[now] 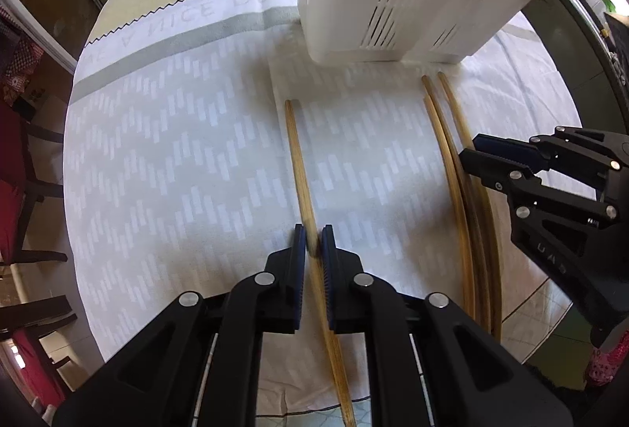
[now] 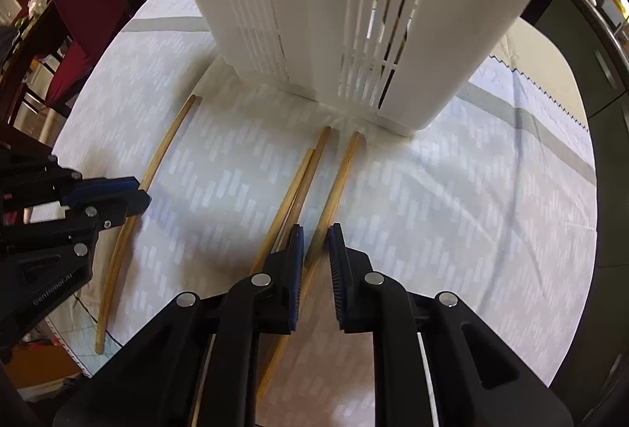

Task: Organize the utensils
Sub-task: 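Grasp a wooden chopstick on the cloth with each tool, then lift both chopsticks upright and carry them above the white holder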

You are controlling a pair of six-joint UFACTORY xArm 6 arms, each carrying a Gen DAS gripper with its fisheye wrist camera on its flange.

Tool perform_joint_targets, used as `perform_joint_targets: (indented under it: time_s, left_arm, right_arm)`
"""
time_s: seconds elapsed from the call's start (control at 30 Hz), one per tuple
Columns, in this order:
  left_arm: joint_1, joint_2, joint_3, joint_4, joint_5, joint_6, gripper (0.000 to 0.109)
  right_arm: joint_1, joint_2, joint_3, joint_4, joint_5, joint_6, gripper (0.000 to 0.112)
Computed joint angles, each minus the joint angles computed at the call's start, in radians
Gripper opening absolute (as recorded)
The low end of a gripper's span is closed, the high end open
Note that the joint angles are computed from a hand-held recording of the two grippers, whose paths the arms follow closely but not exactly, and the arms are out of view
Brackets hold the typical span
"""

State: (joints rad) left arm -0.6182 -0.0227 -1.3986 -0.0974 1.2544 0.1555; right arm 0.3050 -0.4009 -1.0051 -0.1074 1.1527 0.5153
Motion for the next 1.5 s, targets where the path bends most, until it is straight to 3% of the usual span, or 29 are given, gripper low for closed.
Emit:
perform_joint_targets:
  time_s: [0.23, 0.4, 0.7, 0.83, 1.07, 1.5]
  left_arm:
    - [-0.011, 0.026, -0.03, -0.015, 0.009, -0.005, 0.007]
    - [0.008, -0.015, -0.005, -0.047, -0.056, 0.011, 0.006]
    - [0.015, -0.115, 0.005, -0.087, -0.125, 0.032, 0.006]
    - [0.024, -0.172, 0.031, -0.114, -0.14, 0.049, 0.006]
    - [0.02, -0.237, 0.055, -0.125, -0.159, 0.078, 0.006]
    - [0.023, -0.264, 0.075, -0.138, -0.179, 0.09, 0.006]
  right_arm:
    - [-0.066, -0.125, 0.121, 0.113, -0.106, -0.006, 0.007]
    - [-0.1, -0.314, 0.225, 0.159, -0.164, -0.011, 0.007]
    - [-0.091, -0.546, 0.284, 0.096, -0.224, 0.078, 0.007]
    - [-0.074, -0.63, 0.286, 0.047, -0.192, 0.103, 0.007]
    - [0.016, -0.668, 0.281, -0.067, -0.163, 0.185, 0.007]
    - [0.06, -0.67, 0.27, -0.122, -0.163, 0.208, 0.007]
